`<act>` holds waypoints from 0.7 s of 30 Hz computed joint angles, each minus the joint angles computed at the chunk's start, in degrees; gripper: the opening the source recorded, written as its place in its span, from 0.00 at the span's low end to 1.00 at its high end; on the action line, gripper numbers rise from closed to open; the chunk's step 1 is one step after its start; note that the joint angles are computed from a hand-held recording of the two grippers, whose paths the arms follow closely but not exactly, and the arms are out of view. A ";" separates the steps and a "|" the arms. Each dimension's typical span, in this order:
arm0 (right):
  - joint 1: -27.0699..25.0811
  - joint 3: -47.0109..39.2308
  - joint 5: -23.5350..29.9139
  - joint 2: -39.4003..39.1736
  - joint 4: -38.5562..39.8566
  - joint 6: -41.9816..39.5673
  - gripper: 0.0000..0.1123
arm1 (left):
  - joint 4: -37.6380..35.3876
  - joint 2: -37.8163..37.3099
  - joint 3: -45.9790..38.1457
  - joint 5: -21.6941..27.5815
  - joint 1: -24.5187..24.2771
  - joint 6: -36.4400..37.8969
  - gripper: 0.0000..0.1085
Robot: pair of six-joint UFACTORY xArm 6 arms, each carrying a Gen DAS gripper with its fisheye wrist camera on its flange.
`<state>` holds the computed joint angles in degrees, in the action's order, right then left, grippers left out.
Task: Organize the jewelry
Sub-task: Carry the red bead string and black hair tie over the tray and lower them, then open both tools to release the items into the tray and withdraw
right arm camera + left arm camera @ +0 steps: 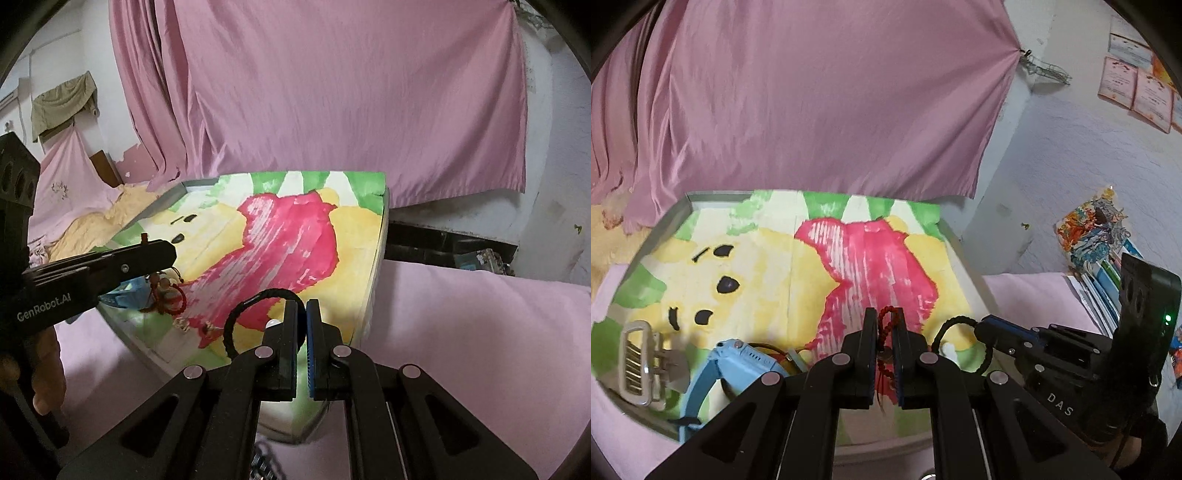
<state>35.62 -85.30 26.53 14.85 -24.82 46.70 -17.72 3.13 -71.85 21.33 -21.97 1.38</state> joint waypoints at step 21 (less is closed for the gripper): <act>0.12 2.72 -1.08 -2.50 -3.78 4.05 0.05 | 8.79 -0.82 1.94 0.59 -0.10 -7.12 0.47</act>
<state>35.74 -82.58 25.44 12.34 -28.60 50.75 -8.93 2.30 -69.91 21.92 -22.07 -5.74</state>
